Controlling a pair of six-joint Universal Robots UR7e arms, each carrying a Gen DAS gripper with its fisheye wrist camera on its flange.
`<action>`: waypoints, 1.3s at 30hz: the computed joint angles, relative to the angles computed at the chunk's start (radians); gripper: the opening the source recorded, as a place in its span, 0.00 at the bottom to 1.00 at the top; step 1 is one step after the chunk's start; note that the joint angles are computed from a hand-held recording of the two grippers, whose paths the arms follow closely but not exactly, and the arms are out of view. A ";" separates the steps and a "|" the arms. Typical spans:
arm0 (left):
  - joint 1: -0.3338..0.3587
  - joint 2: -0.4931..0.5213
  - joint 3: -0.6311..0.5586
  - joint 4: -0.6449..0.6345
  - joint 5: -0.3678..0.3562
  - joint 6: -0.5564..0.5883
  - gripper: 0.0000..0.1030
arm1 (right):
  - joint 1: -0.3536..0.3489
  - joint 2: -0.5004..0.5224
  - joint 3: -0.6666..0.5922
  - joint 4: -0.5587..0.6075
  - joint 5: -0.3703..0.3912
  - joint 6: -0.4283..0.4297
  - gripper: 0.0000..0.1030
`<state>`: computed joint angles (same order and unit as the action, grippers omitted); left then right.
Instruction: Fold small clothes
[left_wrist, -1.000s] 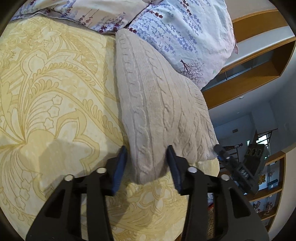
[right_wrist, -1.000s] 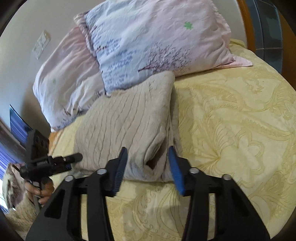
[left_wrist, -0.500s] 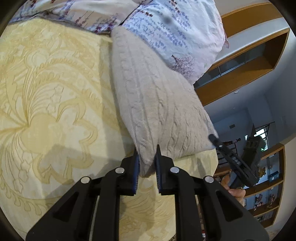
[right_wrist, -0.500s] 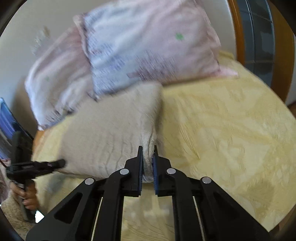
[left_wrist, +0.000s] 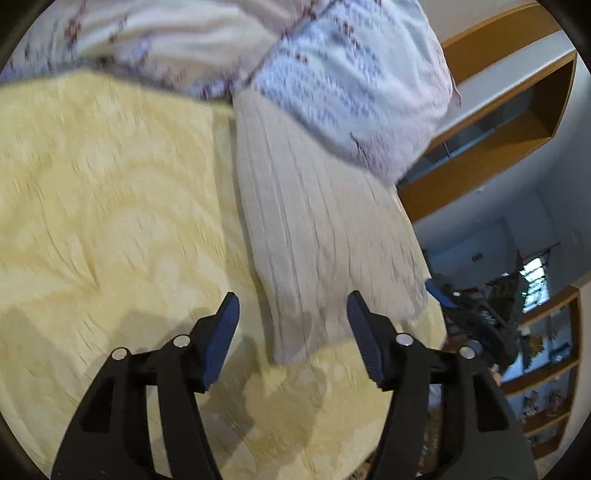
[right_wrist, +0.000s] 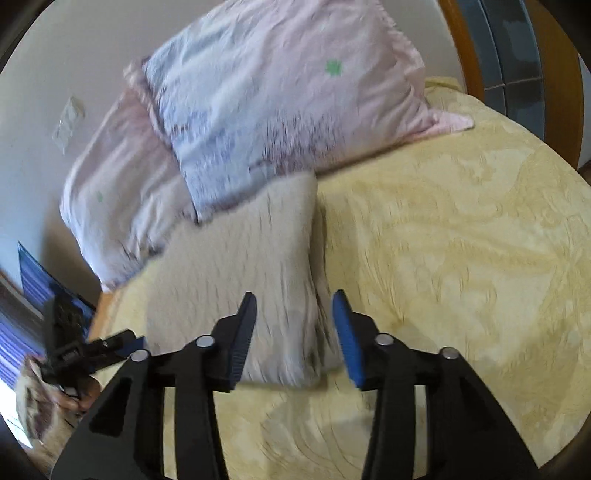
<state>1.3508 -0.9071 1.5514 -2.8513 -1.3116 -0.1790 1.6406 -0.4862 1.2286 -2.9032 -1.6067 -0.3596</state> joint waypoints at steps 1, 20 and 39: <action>-0.003 0.005 -0.015 0.006 0.014 0.001 0.66 | 0.001 0.008 -0.027 0.026 0.011 0.017 0.45; -0.056 0.163 -0.242 0.135 0.250 0.031 0.77 | 0.034 0.202 -0.353 0.157 -0.028 -0.001 0.09; -0.056 0.197 -0.278 0.164 0.245 0.026 0.82 | 0.023 0.278 -0.452 0.160 -0.202 0.021 0.10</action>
